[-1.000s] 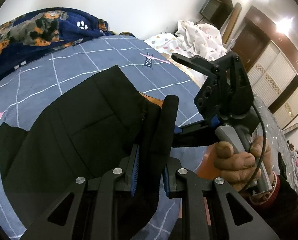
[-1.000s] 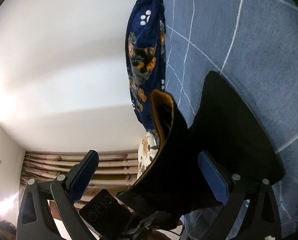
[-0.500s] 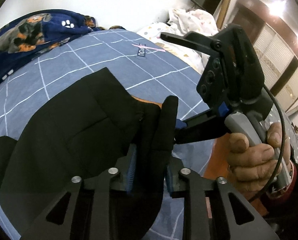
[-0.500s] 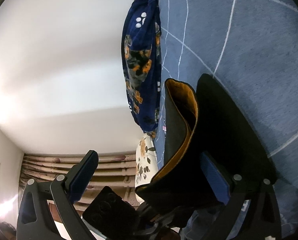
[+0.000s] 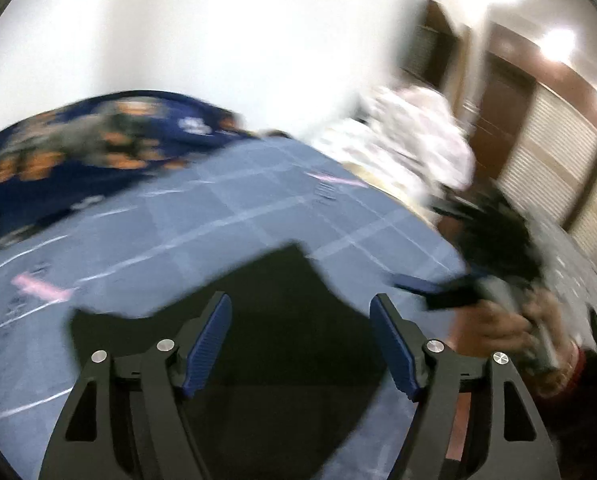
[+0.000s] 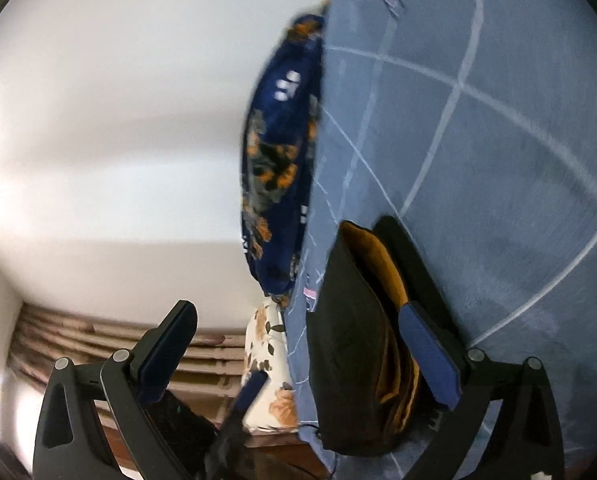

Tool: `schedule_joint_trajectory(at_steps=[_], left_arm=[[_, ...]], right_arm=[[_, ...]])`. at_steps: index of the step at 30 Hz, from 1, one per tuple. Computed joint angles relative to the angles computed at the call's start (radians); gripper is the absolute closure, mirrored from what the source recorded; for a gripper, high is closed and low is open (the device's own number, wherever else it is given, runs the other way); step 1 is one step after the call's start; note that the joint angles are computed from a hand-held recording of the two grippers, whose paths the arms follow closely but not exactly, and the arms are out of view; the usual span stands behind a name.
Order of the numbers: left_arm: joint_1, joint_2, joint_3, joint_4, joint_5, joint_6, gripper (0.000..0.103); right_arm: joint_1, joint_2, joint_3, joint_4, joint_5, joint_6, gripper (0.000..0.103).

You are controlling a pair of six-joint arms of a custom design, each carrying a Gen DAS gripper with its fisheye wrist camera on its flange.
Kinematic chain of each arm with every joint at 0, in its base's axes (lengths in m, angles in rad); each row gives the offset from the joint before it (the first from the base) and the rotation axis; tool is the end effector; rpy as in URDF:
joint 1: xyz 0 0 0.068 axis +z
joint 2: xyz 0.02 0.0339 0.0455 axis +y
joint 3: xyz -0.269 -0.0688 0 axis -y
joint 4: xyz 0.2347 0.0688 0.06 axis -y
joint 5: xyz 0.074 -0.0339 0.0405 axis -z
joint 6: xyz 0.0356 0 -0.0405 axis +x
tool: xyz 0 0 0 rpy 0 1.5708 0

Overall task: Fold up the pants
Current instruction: 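Open the left gripper and drop the folded pants onto the bed, then grasp the folded pants edge with the right gripper and straighten it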

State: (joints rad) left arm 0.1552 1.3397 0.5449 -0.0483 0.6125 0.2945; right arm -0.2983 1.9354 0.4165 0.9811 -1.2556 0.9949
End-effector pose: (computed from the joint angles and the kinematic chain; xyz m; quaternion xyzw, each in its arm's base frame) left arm 0.2345 0.0160 0.1729 0.1690 0.8814 -0.1990 0.3936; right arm 0.2595 -0.0444 0.0900 0.1925 0.7364 0.6165 0.2014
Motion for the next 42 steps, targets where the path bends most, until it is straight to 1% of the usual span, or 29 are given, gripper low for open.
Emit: schedule_joint_trajectory(at_steps=[1,2,3,4,5,6,7,9,10,11,13,14,16,17,19,21,23,25,27,29,30,31,32,34,35,37,39,40,42], left_arm=[[0.073,0.009,0.019,-0.031,0.021,0.015,0.031],[0.122,0.02,0.03,-0.05,0.033,0.023,0.031],[0.187,0.04,0.048,-0.076,0.042,0.036,0.031],[0.227,0.049,0.05,-0.092,0.048,0.051,0.031],[0.297,0.084,0.075,-0.129,0.065,0.077,0.031],[0.333,0.103,0.082,-0.14,0.077,0.091,0.031],[0.382,0.127,0.091,-0.156,0.091,0.111,0.031],[0.467,0.183,0.105,-0.18,0.102,0.158,0.031],[0.503,0.226,0.122,-0.2,0.1,0.187,0.031],[0.539,0.25,0.113,-0.208,0.098,0.221,0.031],[0.582,0.302,0.119,-0.215,0.092,0.245,0.031],[0.593,0.312,0.117,-0.222,0.098,0.25,0.031],[0.641,0.362,0.126,-0.26,0.128,0.298,0.031],[0.648,0.374,0.118,-0.259,0.132,0.307,0.031],[0.657,0.394,0.1,-0.249,0.124,0.328,0.031],[0.651,0.412,0.091,-0.253,0.106,0.345,0.031],[0.652,0.425,0.083,-0.259,0.102,0.37,0.031],[0.644,0.418,0.068,-0.252,0.088,0.381,0.031],[0.639,0.409,0.058,-0.246,0.071,0.394,0.031],[0.656,0.405,0.056,-0.249,0.07,0.406,0.031],[0.663,0.405,0.06,-0.256,0.073,0.407,0.031],[0.67,0.41,0.067,-0.262,0.076,0.406,0.031],[0.682,0.418,0.075,-0.271,0.08,0.405,0.031],[0.693,0.434,0.09,-0.281,0.079,0.396,0.031],[0.694,0.442,0.098,-0.285,0.078,0.392,0.031],[0.699,0.459,0.108,-0.295,0.078,0.383,0.031],[0.697,0.474,0.114,-0.3,0.075,0.377,0.031],[0.693,0.474,0.114,-0.302,0.072,0.376,0.031],[0.687,0.474,0.108,-0.297,0.069,0.382,0.031]], right_arm=[[-0.013,-0.03,-0.005,-0.051,-0.022,-0.05,0.002],[-0.022,-0.075,-0.007,-0.149,-0.039,-0.132,0.003],[-0.025,-0.125,0.001,-0.304,-0.048,-0.249,0.004],[-0.019,-0.15,0.008,-0.415,-0.054,-0.338,0.006],[-0.009,-0.156,0.005,-0.453,-0.064,-0.374,0.009],[0.003,-0.162,-0.003,-0.493,-0.087,-0.412,0.016],[0.011,-0.161,-0.017,-0.488,-0.107,-0.414,0.02],[0.04,-0.122,-0.06,-0.358,-0.16,-0.325,0.021],[0.054,-0.137,-0.049,-0.444,-0.142,-0.373,0.022],[0.07,-0.155,-0.034,-0.538,-0.102,-0.427,0.022],[0.1,-0.165,0.012,-0.721,0.001,-0.529,0.022],[0.108,-0.159,0.02,-0.744,0.031,-0.536,0.023],[0.124,-0.137,0.031,-0.743,0.052,-0.529,0.024],[0.131,-0.129,0.034,-0.729,0.06,-0.514,0.024],[0.14,-0.119,0.043,-0.709,0.079,-0.491,0.024],[0.166,-0.117,0.068,-0.733,0.134,-0.481,0.025],[0.191,-0.107,0.079,-0.735,0.169,-0.457,0.032],[0.212,-0.079,0.094,-0.734,0.196,-0.444,0.059],[0.221,-0.049,0.107,-0.72,0.216,-0.42,0.07],[0.229,-0.049,0.106,-0.713,0.239,-0.405,0.078],[0.236,-0.068,0.104,-0.72,0.263,-0.412,0.088],[0.243,-0.102,0.09,-0.715,0.288,-0.415,0.09],[0.246,-0.121,0.078,-0.695,0.291,-0.399,0.09],[0.24,-0.179,0.038,-0.637,0.257,-0.344,0.091],[0.236,-0.219,0.025,-0.639,0.253,-0.34,0.091],[0.215,-0.317,-0.004,-0.678,0.244,-0.348,0.093],[0.189,-0.359,-0.014,-0.749,0.254,-0.393,0.094],[0.176,-0.353,-0.018,-0.786,0.268,-0.426,0.094],[0.151,-0.286,-0.029,-0.798,0.278,-0.475,0.095]])
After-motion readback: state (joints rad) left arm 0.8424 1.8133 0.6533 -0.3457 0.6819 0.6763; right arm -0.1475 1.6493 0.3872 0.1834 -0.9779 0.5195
